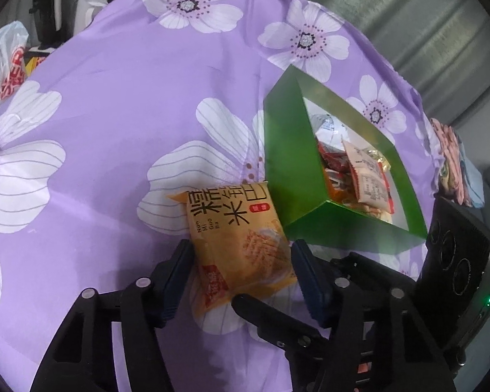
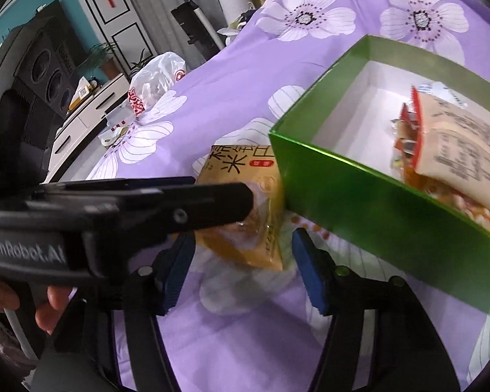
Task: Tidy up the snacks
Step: 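Grasp the orange rice-cracker bag with the left gripper and lift it, then carry the rice-cracker bag over the green box and lower it inside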
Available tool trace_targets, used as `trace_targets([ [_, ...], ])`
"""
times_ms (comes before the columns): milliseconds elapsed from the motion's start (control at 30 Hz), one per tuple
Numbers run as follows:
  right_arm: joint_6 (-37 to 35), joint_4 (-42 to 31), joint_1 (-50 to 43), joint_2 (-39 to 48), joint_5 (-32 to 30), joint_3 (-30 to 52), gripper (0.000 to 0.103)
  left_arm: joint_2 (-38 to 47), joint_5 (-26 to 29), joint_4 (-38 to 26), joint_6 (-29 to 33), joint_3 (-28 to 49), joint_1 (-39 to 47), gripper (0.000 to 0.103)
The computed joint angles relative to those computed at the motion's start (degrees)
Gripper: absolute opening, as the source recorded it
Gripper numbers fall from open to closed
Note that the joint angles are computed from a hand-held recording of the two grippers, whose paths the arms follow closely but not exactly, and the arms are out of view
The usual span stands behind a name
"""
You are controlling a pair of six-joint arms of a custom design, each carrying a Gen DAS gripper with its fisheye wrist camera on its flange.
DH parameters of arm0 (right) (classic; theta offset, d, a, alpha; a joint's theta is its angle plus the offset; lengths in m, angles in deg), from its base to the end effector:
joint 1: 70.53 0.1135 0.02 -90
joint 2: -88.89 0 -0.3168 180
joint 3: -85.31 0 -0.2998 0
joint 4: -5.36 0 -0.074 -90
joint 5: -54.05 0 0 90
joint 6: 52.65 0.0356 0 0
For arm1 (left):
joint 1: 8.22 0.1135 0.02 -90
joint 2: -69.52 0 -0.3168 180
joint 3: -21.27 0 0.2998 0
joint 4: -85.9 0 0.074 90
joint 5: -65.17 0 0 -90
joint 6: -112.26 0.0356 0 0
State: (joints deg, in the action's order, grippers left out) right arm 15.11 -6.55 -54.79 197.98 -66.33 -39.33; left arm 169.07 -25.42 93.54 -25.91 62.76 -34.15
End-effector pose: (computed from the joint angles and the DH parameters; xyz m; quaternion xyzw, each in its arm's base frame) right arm 0.3264 0.1107 0.0758 -0.3592 0.8740 0.2442 0.2178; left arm 0.2709 -0.1313 0.0870 -0.1832 0.9229 -0.2001 0.2731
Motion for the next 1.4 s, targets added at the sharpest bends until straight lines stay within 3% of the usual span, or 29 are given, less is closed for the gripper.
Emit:
trace_targets([
  [67,-0.1,-0.3,0.5,0.6,0.1,0.6,0.055,0.9,1.1,0.5,-0.4,0.0,0.6,0.047],
  [467,-0.6,0.0,0.5,-0.2,1.1,-0.1,0.038,-0.2,0.7,0.5,-0.8,-1.1,-0.2,0.044],
  [767,0.6,3.5,0.9,-6.0,0.6,-6.3,0.037,-6.8,-3.3,-2.3,-3.0,-3.9,-4.4,0.044],
  [1167,0.0,0.5,0.2,-18.9,-1.6,-12.9,0.036,-19.2,-12.8,-13.1,-5.7,-3.9,-13.2,0.044],
  [1400,-0.2,-1.1,-1.8,-25.7,-2.8,-15.5,0.036,-21.8,-16.4,-17.2,-5.5,-1.6,-16.4,0.044],
])
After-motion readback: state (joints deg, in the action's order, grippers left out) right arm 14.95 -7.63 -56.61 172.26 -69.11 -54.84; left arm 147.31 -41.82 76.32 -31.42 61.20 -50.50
